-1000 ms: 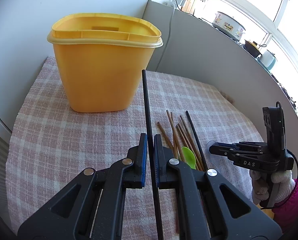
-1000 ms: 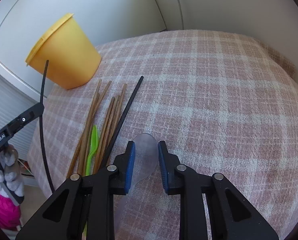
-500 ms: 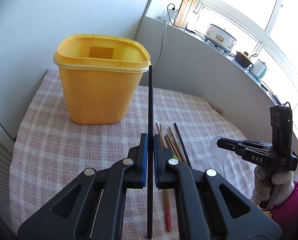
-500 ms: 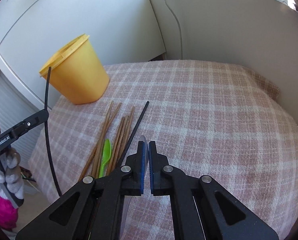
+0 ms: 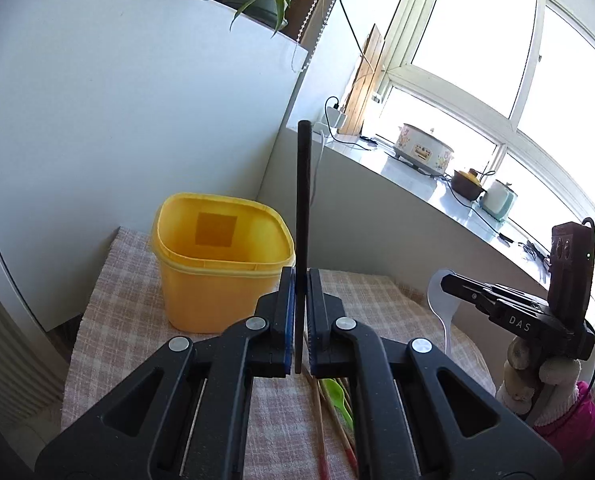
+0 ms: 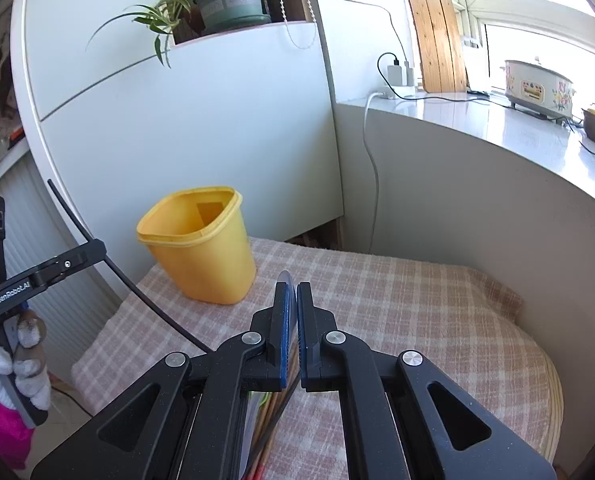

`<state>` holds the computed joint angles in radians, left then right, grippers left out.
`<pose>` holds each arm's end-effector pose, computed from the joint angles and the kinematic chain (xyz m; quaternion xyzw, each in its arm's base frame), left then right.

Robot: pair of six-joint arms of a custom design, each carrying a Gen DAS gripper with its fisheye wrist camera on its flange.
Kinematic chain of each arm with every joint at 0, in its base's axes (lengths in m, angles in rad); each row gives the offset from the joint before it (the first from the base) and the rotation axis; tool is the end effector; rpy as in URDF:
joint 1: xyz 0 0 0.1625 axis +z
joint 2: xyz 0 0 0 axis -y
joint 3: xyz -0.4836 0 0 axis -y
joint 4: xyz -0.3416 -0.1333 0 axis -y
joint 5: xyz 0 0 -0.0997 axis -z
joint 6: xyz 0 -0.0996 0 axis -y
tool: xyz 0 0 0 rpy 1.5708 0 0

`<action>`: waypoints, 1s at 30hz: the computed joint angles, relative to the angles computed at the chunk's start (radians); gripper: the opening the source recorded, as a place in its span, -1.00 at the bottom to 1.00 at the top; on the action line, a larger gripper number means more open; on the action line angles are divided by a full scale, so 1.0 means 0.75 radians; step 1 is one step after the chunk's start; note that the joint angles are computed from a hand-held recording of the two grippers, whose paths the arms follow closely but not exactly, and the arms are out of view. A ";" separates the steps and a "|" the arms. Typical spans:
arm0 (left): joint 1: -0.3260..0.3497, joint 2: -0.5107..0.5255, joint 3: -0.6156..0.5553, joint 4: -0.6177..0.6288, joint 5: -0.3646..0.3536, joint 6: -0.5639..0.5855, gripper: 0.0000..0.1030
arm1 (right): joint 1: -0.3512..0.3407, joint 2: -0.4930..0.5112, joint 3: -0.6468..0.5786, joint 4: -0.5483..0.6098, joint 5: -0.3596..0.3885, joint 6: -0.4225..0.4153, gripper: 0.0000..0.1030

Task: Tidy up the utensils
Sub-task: 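Lift the black chopstick with the right tool toward the yellow container, then lower the black chopstick into the yellow container and open the right tool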

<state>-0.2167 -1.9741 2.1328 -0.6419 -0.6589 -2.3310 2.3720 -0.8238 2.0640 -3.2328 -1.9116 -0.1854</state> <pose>-0.1822 -0.1770 0.4367 0.0132 0.8013 -0.5507 0.2334 0.4781 -0.3240 0.1494 0.4251 -0.8656 0.2469 0.0955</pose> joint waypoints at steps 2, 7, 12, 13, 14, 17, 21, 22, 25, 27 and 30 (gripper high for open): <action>-0.003 -0.001 -0.037 0.064 0.022 -0.030 -0.95 | 0.020 0.026 -0.038 -0.021 0.007 -0.009 -0.96; -0.015 0.005 -0.114 0.190 0.070 -0.068 -0.95 | 0.054 0.073 -0.126 -0.054 0.014 -0.021 -0.96; -0.016 0.040 -0.214 0.361 0.128 -0.144 -0.95 | 0.083 0.126 -0.202 -0.095 0.002 -0.051 -0.96; -0.017 0.046 -0.233 0.402 0.136 -0.164 -0.95 | 0.088 0.133 -0.219 -0.094 0.005 -0.053 -0.96; -0.013 0.053 -0.251 0.435 0.145 -0.178 -0.95 | 0.092 0.141 -0.235 -0.095 0.008 -0.058 -0.96; 0.003 0.076 -0.300 0.527 0.169 -0.210 -0.95 | 0.107 0.169 -0.292 -0.104 0.006 -0.079 -0.96; 0.044 0.102 -0.349 0.629 0.193 -0.251 -0.95 | 0.120 0.211 -0.361 -0.115 0.011 -0.096 -0.96; 0.058 0.105 -0.359 0.644 0.202 -0.256 -0.95 | 0.123 0.222 -0.381 -0.113 0.012 -0.098 -0.96; 0.104 0.109 -0.386 0.684 0.236 -0.271 -0.95 | 0.135 0.261 -0.433 -0.114 0.004 -0.111 -0.96; 0.126 0.116 -0.404 0.718 0.256 -0.289 -0.95 | 0.140 0.285 -0.466 -0.111 0.001 -0.114 -0.96; 0.159 0.126 -0.428 0.762 0.288 -0.313 -0.95 | 0.143 0.315 -0.509 -0.116 0.002 -0.118 -0.96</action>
